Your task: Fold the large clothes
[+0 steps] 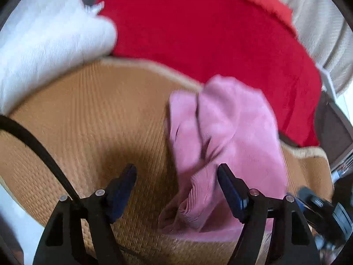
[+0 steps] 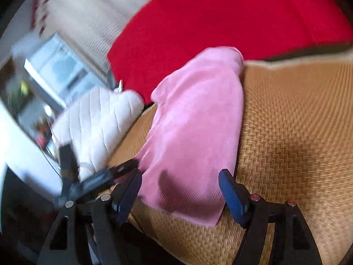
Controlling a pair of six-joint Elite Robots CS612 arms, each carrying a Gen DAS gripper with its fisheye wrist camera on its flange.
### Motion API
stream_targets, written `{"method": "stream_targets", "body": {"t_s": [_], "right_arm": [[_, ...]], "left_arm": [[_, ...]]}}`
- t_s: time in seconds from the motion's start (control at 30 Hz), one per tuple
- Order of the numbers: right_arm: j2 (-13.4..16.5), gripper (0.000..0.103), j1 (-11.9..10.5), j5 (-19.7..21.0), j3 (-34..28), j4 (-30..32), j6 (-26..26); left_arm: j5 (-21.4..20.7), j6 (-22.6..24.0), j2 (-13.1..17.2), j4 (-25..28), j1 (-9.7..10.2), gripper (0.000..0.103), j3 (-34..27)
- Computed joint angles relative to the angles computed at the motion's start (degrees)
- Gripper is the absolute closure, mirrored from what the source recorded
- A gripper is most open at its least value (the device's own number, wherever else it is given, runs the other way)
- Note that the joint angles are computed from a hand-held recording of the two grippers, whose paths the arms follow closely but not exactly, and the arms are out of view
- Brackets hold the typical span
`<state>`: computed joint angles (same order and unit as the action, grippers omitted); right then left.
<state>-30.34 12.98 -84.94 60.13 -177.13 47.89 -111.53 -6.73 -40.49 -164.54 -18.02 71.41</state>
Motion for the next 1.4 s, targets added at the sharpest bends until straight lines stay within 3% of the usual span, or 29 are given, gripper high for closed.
{"method": "stream_targets", "body": {"t_s": [0.03, 0.13, 0.27, 0.33, 0.47, 0.57, 0.67, 0.77, 0.83, 0.9, 0.97, 1.07, 1.2, 1.33, 1.37, 1.4], "right_arm": [[-0.2, 0.027, -0.4, 1.0, 0.1, -0.2, 1.2], [3.1, 0.026, -2.5, 6.1, -5.2, 0.7, 6.5], [7.3, 0.024, -4.4, 10.4, -12.8, 5.4, 10.7], [8.8, 0.024, -5.1, 11.7, -15.8, 8.9, 11.3], [12.3, 0.022, -5.5, 14.5, -23.0, 14.8, 9.4], [13.3, 0.025, -5.4, 13.3, -26.2, 19.5, 6.4], [13.7, 0.061, -4.3, 8.1, -30.3, 27.6, -0.6], [14.6, 0.065, -2.3, -1.3, -35.2, 35.2, -7.8], [16.2, 0.059, -2.3, -2.0, -38.0, 38.9, -6.7], [14.3, 0.038, -2.6, -0.5, -32.9, 33.1, -1.0], [11.8, 0.032, -2.8, 1.8, -26.5, 25.2, 2.8], [8.6, 0.024, -2.1, 3.7, -19.4, 18.9, 5.0], [6.4, 0.020, -0.8, 6.4, -13.2, 14.2, 7.9], [7.9, 0.018, -0.8, 9.6, -13.6, 12.2, 10.4], [8.4, 0.020, -0.8, 10.1, -14.2, 12.5, 9.5], [8.4, 0.037, -0.7, 9.4, -14.4, 13.4, 8.4]], "left_arm": [[-0.1, 0.3, -0.1, -1.6, -0.07, 0.026, 0.4], [0.8, 2.2, -0.3, -4.2, -1.17, 0.025, 0.8], [4.3, 5.5, 1.6, 2.9, -2.66, 0.025, -2.0], [3.0, 5.0, 2.5, 6.6, -2.58, 0.024, -2.8], [2.7, 5.2, 2.7, 6.9, -2.50, 0.023, -3.1], [2.4, 5.2, 2.9, 7.2, -2.44, 0.023, -3.4], [2.3, 5.0, 3.2, 8.5, -2.34, 0.023, -4.3], [2.8, 4.7, 4.9, 9.6, -2.88, 0.023, -6.8], [2.1, 4.7, 5.2, 9.3, -2.67, 0.023, -7.0], [2.7, 4.9, 5.0, 8.3, -2.83, 0.022, -6.4], [2.7, 4.7, 4.9, 8.0, -2.84, 0.022, -6.1], [2.6, 4.3, 4.7, 8.0, -2.83, 0.022, -5.8], [3.0, 4.2, 4.8, 7.6, -2.92, 0.022, -5.6], [3.5, 4.1, 4.9, 7.8, -3.00, 0.021, -5.6], [3.6, 4.1, 4.8, 7.8, -3.03, 0.021, -5.5], [3.5, 4.2, 4.8, 7.8, -3.03, 0.021, -5.4]]}}
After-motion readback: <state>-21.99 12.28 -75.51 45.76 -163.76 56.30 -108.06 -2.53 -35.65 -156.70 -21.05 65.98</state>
